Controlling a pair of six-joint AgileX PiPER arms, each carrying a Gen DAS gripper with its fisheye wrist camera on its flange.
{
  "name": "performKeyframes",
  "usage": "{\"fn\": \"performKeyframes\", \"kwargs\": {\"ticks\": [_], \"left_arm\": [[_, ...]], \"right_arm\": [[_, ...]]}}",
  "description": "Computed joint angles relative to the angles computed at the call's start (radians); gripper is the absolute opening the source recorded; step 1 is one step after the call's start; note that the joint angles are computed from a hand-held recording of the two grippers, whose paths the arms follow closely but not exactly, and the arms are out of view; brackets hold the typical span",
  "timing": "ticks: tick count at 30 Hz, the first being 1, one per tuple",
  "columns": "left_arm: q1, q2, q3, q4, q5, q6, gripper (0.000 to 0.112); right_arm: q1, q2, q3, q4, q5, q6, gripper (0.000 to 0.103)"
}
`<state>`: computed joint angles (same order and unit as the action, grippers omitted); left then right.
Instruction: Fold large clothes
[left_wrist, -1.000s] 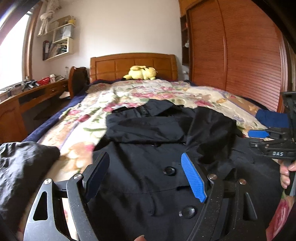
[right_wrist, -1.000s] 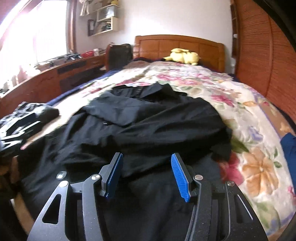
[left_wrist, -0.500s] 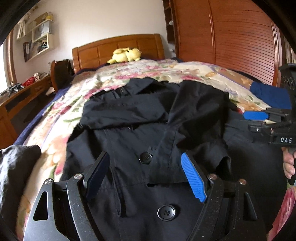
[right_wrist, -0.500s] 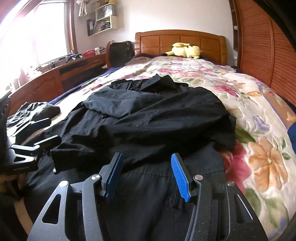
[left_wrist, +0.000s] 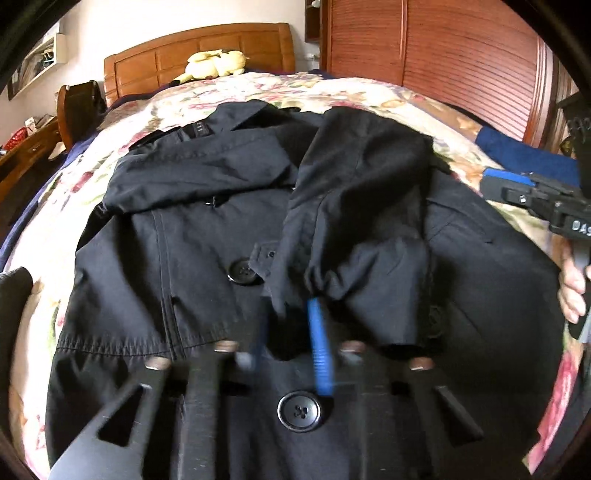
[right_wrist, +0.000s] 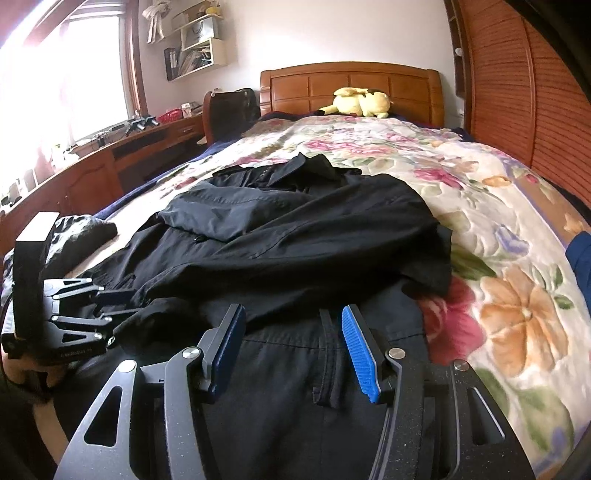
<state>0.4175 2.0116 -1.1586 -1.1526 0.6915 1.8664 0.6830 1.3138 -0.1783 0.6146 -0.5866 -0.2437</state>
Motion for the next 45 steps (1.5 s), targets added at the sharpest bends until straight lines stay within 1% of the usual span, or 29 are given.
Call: {"fn": "performKeyframes", "kwargs": {"ticks": [2,3,5,6,7,9,12,16,17,18,19,20,21,24,27,31,33,36,37,38,39,40,42,43,45], "left_arm": [[0.02,-0.009,-0.018,0.019,0.046,-0.013,0.008],[0.029,-0.019,-0.018,0.013,0.055,-0.003,0.007],[0.043,-0.048,-0.014,-0.009,0.04,0.039,0.006],[0.048,-0.064,-0.014,-0.019,0.02,0.054,0.006],[0.051,-0.065,-0.034,-0.003,0.019,0.04,0.006],[0.062,-0.059,-0.087,0.028,0.015,-0.006,0.006],[0.068,-0.027,-0.187,0.063,-0.04,-0.082,0.006],[0.087,0.05,-0.327,0.124,-0.042,-0.194,0.008],[0.094,0.068,-0.352,0.145,-0.037,-0.222,0.012],[0.103,0.079,-0.364,0.148,-0.029,-0.23,0.021],[0.115,0.091,-0.379,0.153,-0.014,-0.241,0.026],[0.127,0.098,-0.384,0.147,-0.008,-0.24,0.036],[0.14,0.096,-0.376,0.131,-0.006,-0.227,0.04],[0.18,0.08,-0.335,0.091,-0.001,-0.182,0.042],[0.235,0.038,-0.241,0.003,0.005,-0.071,0.044],[0.295,-0.005,-0.144,-0.04,0.046,0.013,0.047],[0.327,-0.033,-0.075,-0.081,0.059,0.081,0.049],[0.356,-0.057,-0.012,-0.115,0.064,0.145,0.051],[0.367,-0.065,0.013,-0.127,0.062,0.172,0.052],[0.374,-0.067,0.029,-0.132,0.058,0.189,0.053],[0.378,-0.069,0.039,-0.134,0.055,0.2,0.054],[0.384,-0.069,0.048,-0.131,0.046,0.207,0.054],[0.397,-0.061,0.058,-0.126,0.041,0.217,0.054],[0.405,-0.058,0.061,-0.119,0.041,0.215,0.054],[0.411,-0.048,0.06,-0.104,0.035,0.21,0.055]], "right_arm": [[-0.007,-0.006,0.002,-0.011,0.006,0.01,0.056],[-0.006,-0.006,0.002,-0.01,0.005,0.011,0.056],[0.0,-0.009,0.002,-0.001,0.004,0.006,0.056],[0.003,-0.011,0.003,0.005,0.003,0.003,0.056],[0.004,-0.012,0.002,0.006,0.002,0.003,0.056],[0.0,-0.012,0.003,-0.005,0.002,0.014,0.056],[0.002,-0.005,-0.002,-0.008,0.001,0.019,0.056],[0.02,0.004,-0.01,0.018,-0.006,0.0,0.056],[0.021,0.008,-0.012,0.017,-0.007,-0.001,0.056],[0.021,0.012,-0.015,0.017,-0.007,-0.003,0.056],[0.014,0.015,-0.017,0.007,-0.003,0.0,0.056],[0.01,0.019,-0.019,0.002,-0.002,0.001,0.056],[0.006,0.023,-0.022,-0.005,0.001,0.002,0.056],[0.004,0.028,-0.029,-0.003,0.009,-0.009,0.056],[0.008,0.024,-0.032,0.014,0.011,-0.03,0.056],[0.016,0.024,-0.032,0.029,0.008,-0.05,0.056],[0.028,0.024,-0.034,0.049,0.006,-0.071,0.056],[0.053,0.017,-0.027,0.07,-0.004,-0.094,0.056],[0.049,0.008,-0.017,0.037,-0.008,-0.066,0.057],[0.043,-0.002,-0.011,0.001,-0.001,-0.037,0.058],[0.042,-0.007,-0.012,0.002,0.013,-0.04,0.064],[0.061,-0.005,-0.011,0.036,0.005,-0.065,0.067],[0.129,0.007,-0.009,0.172,-0.045,-0.161,0.07],[0.147,0.011,-0.01,0.217,-0.053,-0.197,0.072],[0.185,0.008,0.008,0.269,-0.077,-0.222,0.075]]}}
